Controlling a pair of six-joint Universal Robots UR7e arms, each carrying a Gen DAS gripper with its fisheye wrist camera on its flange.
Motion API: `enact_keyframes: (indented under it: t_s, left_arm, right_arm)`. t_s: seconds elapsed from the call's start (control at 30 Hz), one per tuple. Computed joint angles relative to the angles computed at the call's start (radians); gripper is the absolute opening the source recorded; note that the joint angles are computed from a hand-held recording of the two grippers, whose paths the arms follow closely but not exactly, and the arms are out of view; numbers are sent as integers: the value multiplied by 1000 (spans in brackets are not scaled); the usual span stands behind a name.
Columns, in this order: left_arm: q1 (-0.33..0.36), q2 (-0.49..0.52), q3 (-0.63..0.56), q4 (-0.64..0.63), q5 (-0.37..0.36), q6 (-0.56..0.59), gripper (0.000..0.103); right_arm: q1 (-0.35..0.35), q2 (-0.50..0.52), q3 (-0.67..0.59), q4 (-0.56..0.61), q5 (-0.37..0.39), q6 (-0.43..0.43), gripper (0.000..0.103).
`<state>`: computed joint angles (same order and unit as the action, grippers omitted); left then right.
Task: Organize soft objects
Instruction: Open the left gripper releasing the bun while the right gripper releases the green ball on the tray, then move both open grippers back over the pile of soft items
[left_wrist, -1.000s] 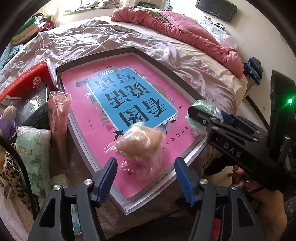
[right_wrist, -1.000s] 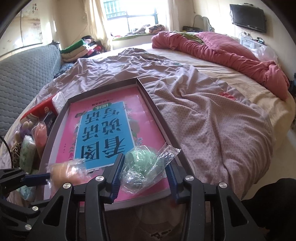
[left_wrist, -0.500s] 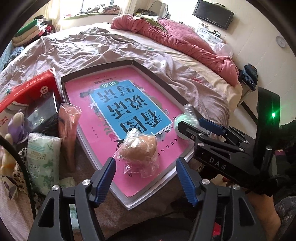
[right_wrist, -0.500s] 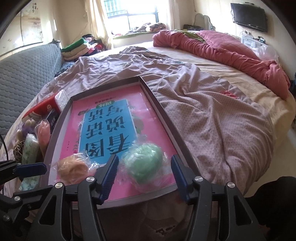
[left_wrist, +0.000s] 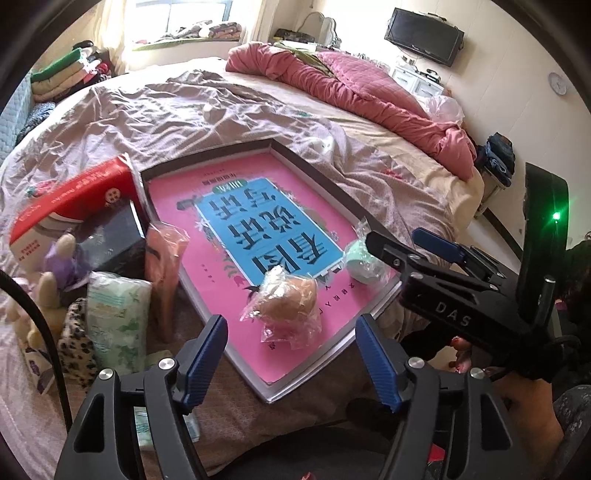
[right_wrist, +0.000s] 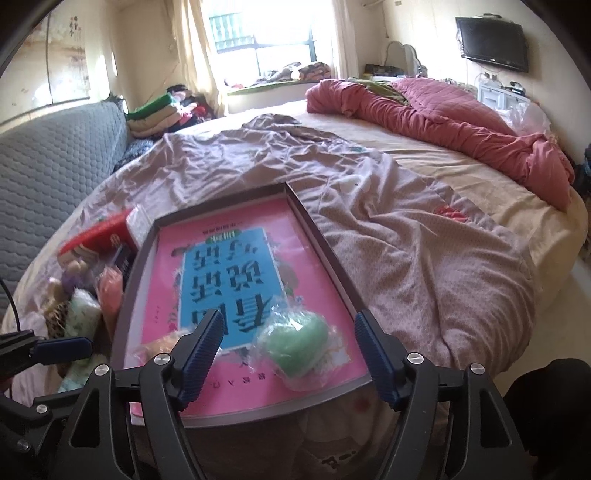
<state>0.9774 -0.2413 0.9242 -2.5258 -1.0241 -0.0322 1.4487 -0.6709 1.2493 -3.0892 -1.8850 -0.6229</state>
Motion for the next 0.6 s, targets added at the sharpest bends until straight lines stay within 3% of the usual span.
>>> enact_keyframes:
  t_s: [0.6]
  left_arm:
    - [-8, -76, 91, -77, 120, -24, 74]
  right_arm:
    - [58, -33, 50, -19, 40, -39, 79]
